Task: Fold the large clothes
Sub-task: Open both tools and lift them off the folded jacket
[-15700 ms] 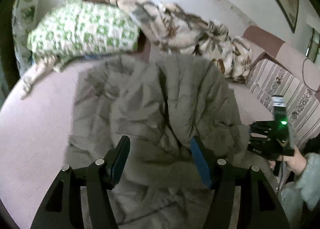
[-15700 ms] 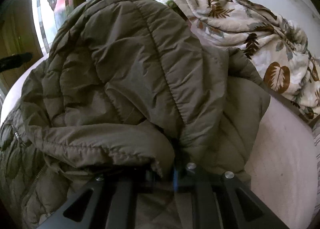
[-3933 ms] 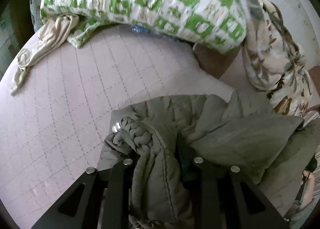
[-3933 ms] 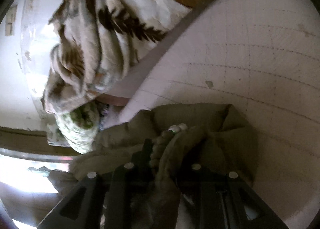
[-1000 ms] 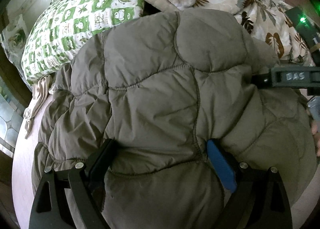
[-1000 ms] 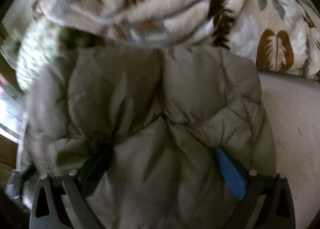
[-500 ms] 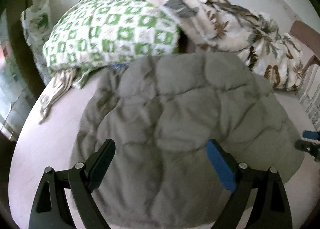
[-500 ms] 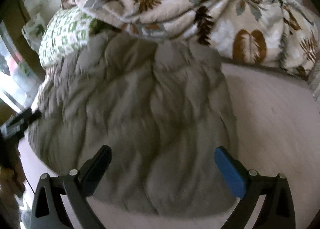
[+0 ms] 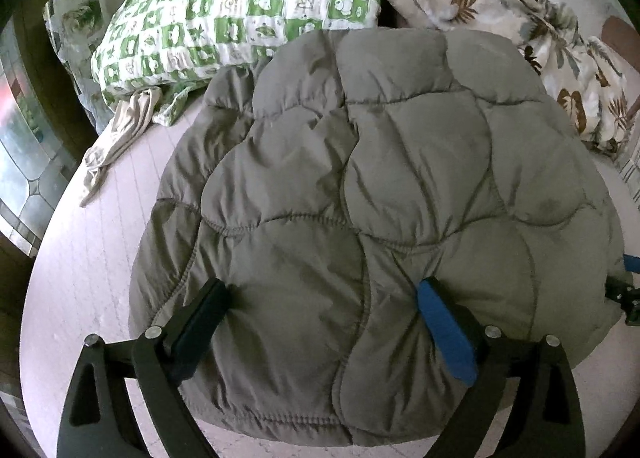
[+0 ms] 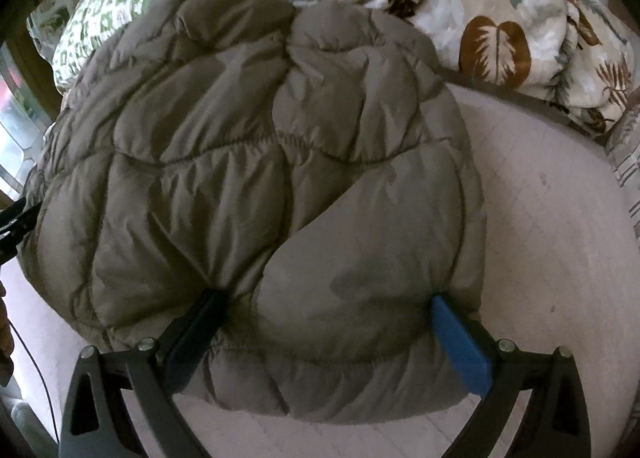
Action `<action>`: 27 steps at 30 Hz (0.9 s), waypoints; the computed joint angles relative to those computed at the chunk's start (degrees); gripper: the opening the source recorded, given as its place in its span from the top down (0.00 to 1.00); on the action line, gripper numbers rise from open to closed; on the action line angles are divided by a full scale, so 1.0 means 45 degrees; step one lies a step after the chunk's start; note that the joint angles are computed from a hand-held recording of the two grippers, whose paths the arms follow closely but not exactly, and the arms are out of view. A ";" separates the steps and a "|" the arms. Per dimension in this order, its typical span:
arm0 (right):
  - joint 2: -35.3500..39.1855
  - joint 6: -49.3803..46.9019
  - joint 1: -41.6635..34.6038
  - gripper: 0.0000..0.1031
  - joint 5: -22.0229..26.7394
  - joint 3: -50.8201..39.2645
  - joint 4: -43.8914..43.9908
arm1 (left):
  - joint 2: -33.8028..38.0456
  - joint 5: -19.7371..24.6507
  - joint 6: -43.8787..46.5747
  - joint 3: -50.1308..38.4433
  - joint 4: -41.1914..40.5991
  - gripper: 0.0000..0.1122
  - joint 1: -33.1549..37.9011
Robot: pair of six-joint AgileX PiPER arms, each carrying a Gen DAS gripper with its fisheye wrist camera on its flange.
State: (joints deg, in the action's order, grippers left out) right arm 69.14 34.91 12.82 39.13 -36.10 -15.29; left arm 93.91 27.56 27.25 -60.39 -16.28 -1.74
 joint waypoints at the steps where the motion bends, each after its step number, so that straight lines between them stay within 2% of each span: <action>1: 0.0026 -0.0062 -0.0100 0.00 -0.0205 0.0114 0.0056 | 0.0039 0.0037 0.0045 -0.0036 -0.0045 0.12 0.0019; 3: 0.0036 0.0091 -0.0164 0.00 -0.0533 0.0341 -0.0008 | 0.0028 0.0065 0.0180 -0.0017 -0.0122 0.12 0.0054; 5: 0.0040 0.0894 0.0299 0.00 -0.0422 0.0398 -0.0564 | 0.0035 0.0108 0.0270 -0.0043 -0.0121 0.12 0.0063; 15: 0.0331 0.2099 0.1108 0.00 0.0098 0.0094 -0.1247 | 0.0155 0.0128 0.0305 -0.0138 -0.0172 0.10 0.0098; 27: 0.0470 0.1662 0.0865 0.00 -0.0013 0.0026 -0.1038 | 0.0234 0.0664 0.0549 -0.0487 -0.0536 0.09 0.0305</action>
